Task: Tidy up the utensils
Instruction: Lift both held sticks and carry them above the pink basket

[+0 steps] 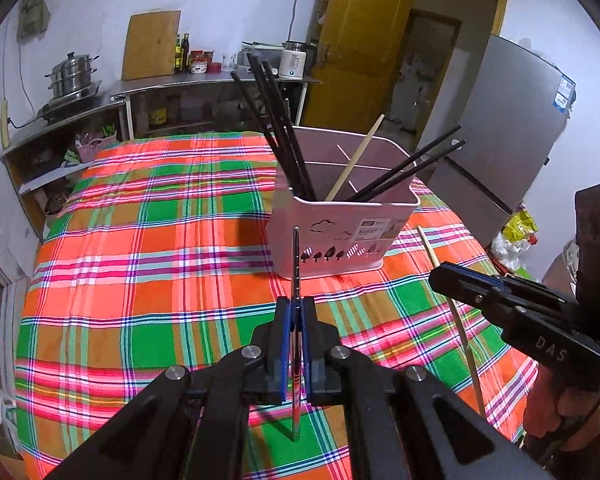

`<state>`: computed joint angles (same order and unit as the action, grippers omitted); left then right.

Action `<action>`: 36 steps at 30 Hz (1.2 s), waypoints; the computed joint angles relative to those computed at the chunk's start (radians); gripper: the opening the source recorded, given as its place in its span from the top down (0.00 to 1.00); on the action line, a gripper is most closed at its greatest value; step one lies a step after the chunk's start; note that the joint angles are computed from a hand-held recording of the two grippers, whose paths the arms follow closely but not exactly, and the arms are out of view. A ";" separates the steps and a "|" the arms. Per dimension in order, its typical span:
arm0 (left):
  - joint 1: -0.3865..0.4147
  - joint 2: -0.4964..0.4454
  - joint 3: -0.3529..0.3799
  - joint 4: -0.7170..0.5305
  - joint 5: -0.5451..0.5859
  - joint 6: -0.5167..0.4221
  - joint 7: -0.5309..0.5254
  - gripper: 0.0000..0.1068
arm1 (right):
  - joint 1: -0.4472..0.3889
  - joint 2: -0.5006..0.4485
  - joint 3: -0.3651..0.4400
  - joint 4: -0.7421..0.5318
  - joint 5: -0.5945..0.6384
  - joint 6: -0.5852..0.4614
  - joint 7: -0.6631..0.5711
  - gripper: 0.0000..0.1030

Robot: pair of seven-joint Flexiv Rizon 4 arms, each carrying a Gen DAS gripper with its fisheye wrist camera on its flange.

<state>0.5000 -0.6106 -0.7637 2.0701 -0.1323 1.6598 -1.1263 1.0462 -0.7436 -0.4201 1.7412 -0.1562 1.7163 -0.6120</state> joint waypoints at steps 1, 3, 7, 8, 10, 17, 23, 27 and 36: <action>0.001 -0.001 -0.002 -0.001 0.001 -0.002 0.001 0.96 | 0.000 0.000 -0.001 0.004 0.002 0.008 -0.001 0.94; 0.003 -0.001 -0.005 0.000 -0.001 -0.009 0.003 0.96 | -0.001 0.000 0.002 0.004 0.009 0.013 -0.002 0.94; 0.000 -0.003 -0.002 -0.002 -0.012 -0.022 0.007 0.96 | -0.040 0.007 0.058 -0.002 -0.007 -0.041 -0.009 0.94; 0.000 -0.003 -0.002 -0.002 -0.016 -0.027 0.009 0.96 | -0.065 0.008 0.090 -0.010 -0.021 -0.076 -0.005 0.94; -0.003 -0.006 0.001 -0.002 -0.024 -0.033 0.015 0.96 | -0.138 0.004 0.182 -0.036 -0.052 -0.155 0.000 0.94; -0.098 0.003 0.109 -0.032 -0.078 -0.151 0.049 0.96 | -0.261 -0.048 0.348 -0.079 -0.122 -0.286 0.023 0.94; -0.203 -0.023 0.234 -0.064 -0.143 -0.217 0.071 0.96 | -0.317 -0.068 0.405 -0.102 -0.185 -0.318 0.038 0.94; -0.261 -0.036 0.295 -0.083 -0.181 -0.239 0.090 0.96 | -0.340 -0.082 0.428 -0.134 -0.221 -0.360 0.018 0.93; -0.412 -0.061 0.457 -0.161 -0.236 -0.304 0.123 0.95 | -0.382 -0.115 0.494 -0.224 -0.229 -0.465 -0.055 0.93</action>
